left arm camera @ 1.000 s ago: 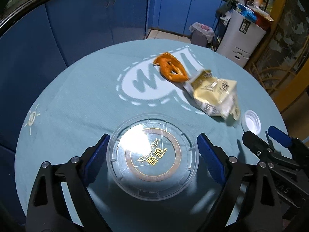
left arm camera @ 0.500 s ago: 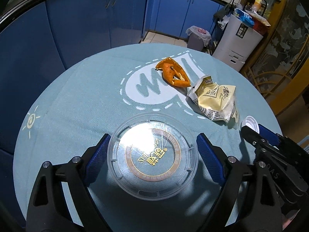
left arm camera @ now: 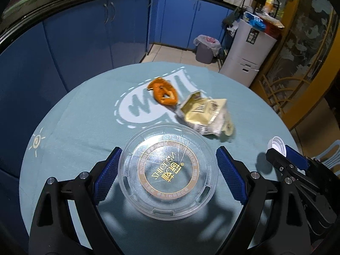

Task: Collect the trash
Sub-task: 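Grasp the clear plastic lid with the left tool while the right tool grasps the white bottle cap, then carry the clear lid and white cap over the black bin with both tools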

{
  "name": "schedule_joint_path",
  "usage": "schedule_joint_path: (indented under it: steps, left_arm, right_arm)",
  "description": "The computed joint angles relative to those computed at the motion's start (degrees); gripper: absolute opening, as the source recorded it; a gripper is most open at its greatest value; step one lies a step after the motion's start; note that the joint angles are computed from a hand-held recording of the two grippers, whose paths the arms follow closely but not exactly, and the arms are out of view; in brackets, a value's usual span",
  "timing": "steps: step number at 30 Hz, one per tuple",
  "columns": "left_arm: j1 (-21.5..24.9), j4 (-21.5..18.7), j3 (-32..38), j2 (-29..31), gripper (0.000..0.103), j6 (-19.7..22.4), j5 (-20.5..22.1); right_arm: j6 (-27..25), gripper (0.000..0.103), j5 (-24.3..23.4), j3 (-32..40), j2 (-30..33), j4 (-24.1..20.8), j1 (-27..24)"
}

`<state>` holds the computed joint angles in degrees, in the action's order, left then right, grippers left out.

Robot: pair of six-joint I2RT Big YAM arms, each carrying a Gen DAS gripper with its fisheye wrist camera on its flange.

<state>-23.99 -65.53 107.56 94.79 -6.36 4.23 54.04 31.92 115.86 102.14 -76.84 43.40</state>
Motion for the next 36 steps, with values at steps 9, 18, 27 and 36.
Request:
schedule_joint_path:
  steps: [9,18,27,36]
  left_arm:
    - [-2.86,0.47,-1.10,-1.65,0.087,0.80,-0.33]
    - [-7.02,0.73,-0.76,-1.97,0.087,1.39,-1.65]
    - [-13.06,0.46,0.90,-1.14,0.088,2.42,-3.07]
    - [-19.32,-1.06,5.10,1.85,0.088,3.44,-4.12]
  right_arm:
    - [4.88,0.039,3.13,-6.07,-5.53,-0.68,1.75]
    - [10.24,0.039,6.07,-12.90,-11.61,-1.56,3.12]
    - [17.42,0.039,9.27,-20.51,-18.57,-4.03,4.29]
    - [25.68,0.039,11.71,-27.08,-24.94,-8.28,5.08]
